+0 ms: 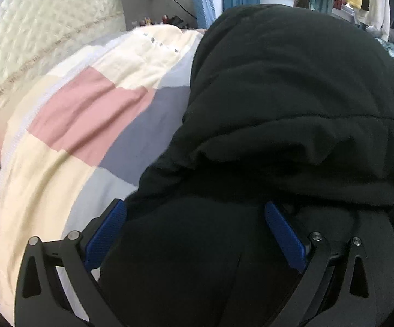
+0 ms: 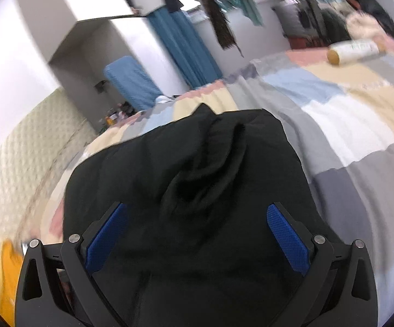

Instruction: Fold large clothes

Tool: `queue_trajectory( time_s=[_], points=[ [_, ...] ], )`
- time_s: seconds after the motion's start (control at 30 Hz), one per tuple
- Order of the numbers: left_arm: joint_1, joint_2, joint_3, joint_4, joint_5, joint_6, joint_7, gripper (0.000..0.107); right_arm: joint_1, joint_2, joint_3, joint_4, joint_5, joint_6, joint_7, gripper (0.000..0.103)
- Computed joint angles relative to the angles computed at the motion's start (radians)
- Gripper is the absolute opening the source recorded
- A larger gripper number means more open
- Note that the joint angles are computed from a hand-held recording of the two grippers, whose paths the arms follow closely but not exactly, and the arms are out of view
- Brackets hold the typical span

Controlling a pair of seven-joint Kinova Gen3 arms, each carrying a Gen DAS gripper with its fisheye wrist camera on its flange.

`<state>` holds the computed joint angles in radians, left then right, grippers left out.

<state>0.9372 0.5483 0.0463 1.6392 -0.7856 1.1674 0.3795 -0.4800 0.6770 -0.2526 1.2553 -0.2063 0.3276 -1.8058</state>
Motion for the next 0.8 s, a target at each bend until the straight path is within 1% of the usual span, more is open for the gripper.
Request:
queue_trajectory(
  time_s=[0.07, 0.1, 0.13, 0.17, 0.2, 0.23, 0.27, 0.3, 0.33, 0.37, 0.4, 0.43, 0.47, 0.5, 0.53, 0.6, 0.63, 0.7, 0.8],
  points=[
    [-0.013, 0.020, 0.033, -0.018, -0.043, 0.060, 0.035, 0.101, -0.002, 0.051, 0.007, -0.083, -0.012, 0.047, -0.020, 0.103],
    [-0.028, 0.019, 0.057, -0.013, -0.062, 0.076, 0.063, 0.101, -0.005, 0.072, 0.010, -0.121, -0.014, 0.070, -0.024, 0.100],
    [-0.032, 0.013, 0.063, -0.002, -0.072, 0.089, 0.104, 0.101, -0.002, 0.087, 0.004, -0.145, -0.015, 0.080, -0.017, 0.090],
    [-0.022, 0.005, 0.050, 0.014, -0.076, 0.092, 0.145, 0.101, -0.008, 0.098, 0.007, -0.167, -0.012, 0.087, -0.014, 0.085],
    [0.003, -0.006, 0.019, 0.034, -0.077, 0.092, 0.185, 0.101, -0.014, 0.101, 0.011, -0.182, -0.009, 0.092, -0.012, 0.071],
    [0.040, -0.017, -0.028, 0.056, -0.074, 0.086, 0.226, 0.101, -0.017, 0.102, 0.009, -0.186, -0.010, 0.084, -0.009, 0.060],
    [0.070, -0.031, -0.067, 0.081, -0.073, 0.072, 0.267, 0.101, -0.018, 0.102, 0.005, -0.190, -0.010, 0.075, -0.001, 0.055],
    [0.085, -0.051, -0.087, 0.112, -0.077, 0.052, 0.307, 0.101, -0.029, 0.093, 0.009, -0.195, -0.001, 0.079, 0.006, 0.042],
    [0.088, -0.067, -0.089, 0.137, -0.087, 0.035, 0.348, 0.101, -0.032, 0.089, 0.005, -0.204, 0.003, 0.089, 0.018, 0.030],
    [0.074, -0.082, -0.072, 0.162, -0.096, 0.024, 0.389, 0.101, -0.027, 0.079, -0.016, -0.205, 0.004, 0.094, 0.046, 0.027],
    [0.046, -0.091, -0.036, 0.178, -0.106, 0.030, 0.418, 0.101, -0.017, 0.074, -0.044, -0.208, -0.002, 0.095, 0.082, 0.022],
    [0.029, -0.090, -0.010, 0.177, -0.106, 0.052, 0.431, 0.101, -0.005, 0.065, -0.075, -0.202, -0.013, 0.088, 0.123, 0.020],
    [0.024, -0.093, -0.001, 0.184, -0.102, 0.063, 0.448, 0.101, 0.010, 0.059, -0.102, -0.194, -0.028, 0.079, 0.159, 0.020],
    [0.023, -0.097, 0.007, 0.194, -0.106, 0.058, 0.481, 0.101, 0.030, 0.045, -0.148, -0.180, -0.036, 0.064, 0.200, 0.019],
    [0.008, -0.114, 0.022, 0.220, -0.110, 0.037, 0.522, 0.101, 0.044, 0.038, -0.175, -0.173, -0.053, 0.056, 0.236, 0.018],
    [0.009, -0.151, 0.016, 0.282, -0.122, -0.032, 0.603, 0.101, 0.050, 0.022, -0.189, -0.163, -0.094, 0.042, 0.280, 0.017],
    [0.008, -0.159, 0.018, 0.298, -0.133, -0.046, 0.629, 0.101, 0.050, 0.016, -0.188, -0.166, -0.113, 0.053, 0.280, 0.017],
    [-0.022, -0.161, 0.060, 0.294, -0.146, -0.036, 0.636, 0.101, 0.029, 0.013, -0.148, -0.183, -0.132, 0.085, 0.256, 0.016],
    [-0.033, -0.174, 0.078, 0.305, -0.168, -0.059, 0.632, 0.101, -0.045, 0.018, -0.009, -0.215, -0.090, 0.142, 0.150, 0.016]
  ],
)
